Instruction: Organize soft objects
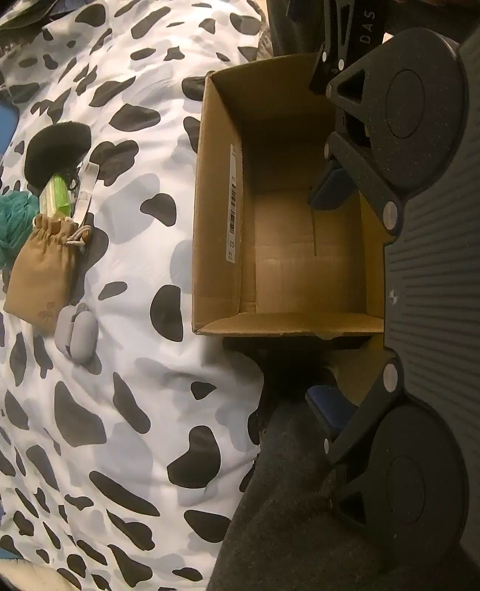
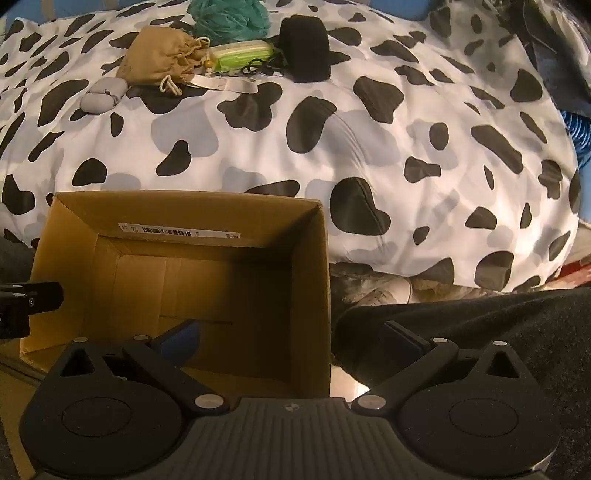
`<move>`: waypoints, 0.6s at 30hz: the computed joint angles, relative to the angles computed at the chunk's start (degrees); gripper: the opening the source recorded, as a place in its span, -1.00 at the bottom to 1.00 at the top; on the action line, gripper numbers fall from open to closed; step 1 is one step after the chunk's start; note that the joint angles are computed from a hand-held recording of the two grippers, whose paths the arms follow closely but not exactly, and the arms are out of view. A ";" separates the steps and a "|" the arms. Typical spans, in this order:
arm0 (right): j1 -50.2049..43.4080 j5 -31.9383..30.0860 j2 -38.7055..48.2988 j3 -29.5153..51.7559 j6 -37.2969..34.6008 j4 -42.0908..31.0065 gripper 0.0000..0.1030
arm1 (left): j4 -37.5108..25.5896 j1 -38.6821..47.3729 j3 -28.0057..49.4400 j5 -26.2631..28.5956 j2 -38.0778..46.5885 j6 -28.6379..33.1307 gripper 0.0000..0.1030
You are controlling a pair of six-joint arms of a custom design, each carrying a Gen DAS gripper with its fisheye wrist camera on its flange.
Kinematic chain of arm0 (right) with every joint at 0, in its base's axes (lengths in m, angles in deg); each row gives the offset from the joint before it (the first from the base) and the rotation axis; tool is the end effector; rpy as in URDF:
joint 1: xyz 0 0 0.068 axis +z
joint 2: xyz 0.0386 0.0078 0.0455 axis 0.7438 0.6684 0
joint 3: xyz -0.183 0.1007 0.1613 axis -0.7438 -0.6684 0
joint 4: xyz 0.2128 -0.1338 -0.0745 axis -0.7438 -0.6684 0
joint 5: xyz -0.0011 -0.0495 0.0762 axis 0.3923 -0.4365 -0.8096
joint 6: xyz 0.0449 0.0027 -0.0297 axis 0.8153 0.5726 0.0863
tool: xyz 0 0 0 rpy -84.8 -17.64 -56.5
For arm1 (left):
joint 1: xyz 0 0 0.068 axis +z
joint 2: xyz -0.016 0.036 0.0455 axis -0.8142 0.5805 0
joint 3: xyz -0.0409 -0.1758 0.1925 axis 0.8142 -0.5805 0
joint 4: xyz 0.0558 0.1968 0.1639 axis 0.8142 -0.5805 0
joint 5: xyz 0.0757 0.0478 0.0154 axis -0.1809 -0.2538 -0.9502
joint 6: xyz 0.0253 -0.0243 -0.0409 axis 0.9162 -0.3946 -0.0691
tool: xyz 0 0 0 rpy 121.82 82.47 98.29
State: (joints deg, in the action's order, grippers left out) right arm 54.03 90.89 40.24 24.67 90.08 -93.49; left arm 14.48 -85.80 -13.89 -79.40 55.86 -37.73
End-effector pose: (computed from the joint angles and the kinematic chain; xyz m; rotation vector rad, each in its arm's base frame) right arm 0.2176 0.0170 0.1230 0.3295 2.7979 -0.1385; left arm 0.2891 -0.1739 0.1307 0.4318 2.8250 -0.1081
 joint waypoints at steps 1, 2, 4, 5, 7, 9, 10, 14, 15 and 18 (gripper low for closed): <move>-0.41 -0.27 -0.12 -0.23 0.06 0.11 1.00 | -0.06 0.06 -0.03 -0.24 -0.01 0.22 1.00; 1.24 1.32 1.44 1.05 0.66 -0.28 1.00 | -0.13 0.21 -0.07 -0.40 -0.06 0.44 1.00; 1.35 0.94 1.32 1.48 -0.26 -1.11 1.00 | -0.71 0.65 0.01 -0.77 -0.10 1.00 1.00; 1.39 0.61 1.55 1.82 -0.14 -1.11 1.00 | -0.93 0.98 -0.05 -0.79 -0.18 1.36 1.00; 1.55 0.00 2.51 2.86 0.14 -1.40 1.00 | -1.74 0.10 1.35 -1.72 0.94 0.13 1.00; 2.09 -0.31 2.48 1.50 0.78 0.93 1.00 | -1.45 0.54 1.07 -1.39 0.92 0.08 1.00; 1.56 -0.83 1.74 0.33 -0.18 1.91 1.00 | -1.48 0.87 1.16 -0.98 0.84 0.13 1.00; 0.95 -2.10 2.21 1.06 -0.05 2.07 1.00 | -2.59 1.53 2.43 -0.08 1.68 0.34 1.00; 0.63 -2.53 1.84 0.82 -0.09 2.18 1.00 | -3.06 1.68 2.88 0.18 2.15 0.54 1.00; 0.28 -3.07 2.15 1.05 -0.23 2.15 1.00 | -3.82 1.81 3.62 0.57 3.09 0.75 1.00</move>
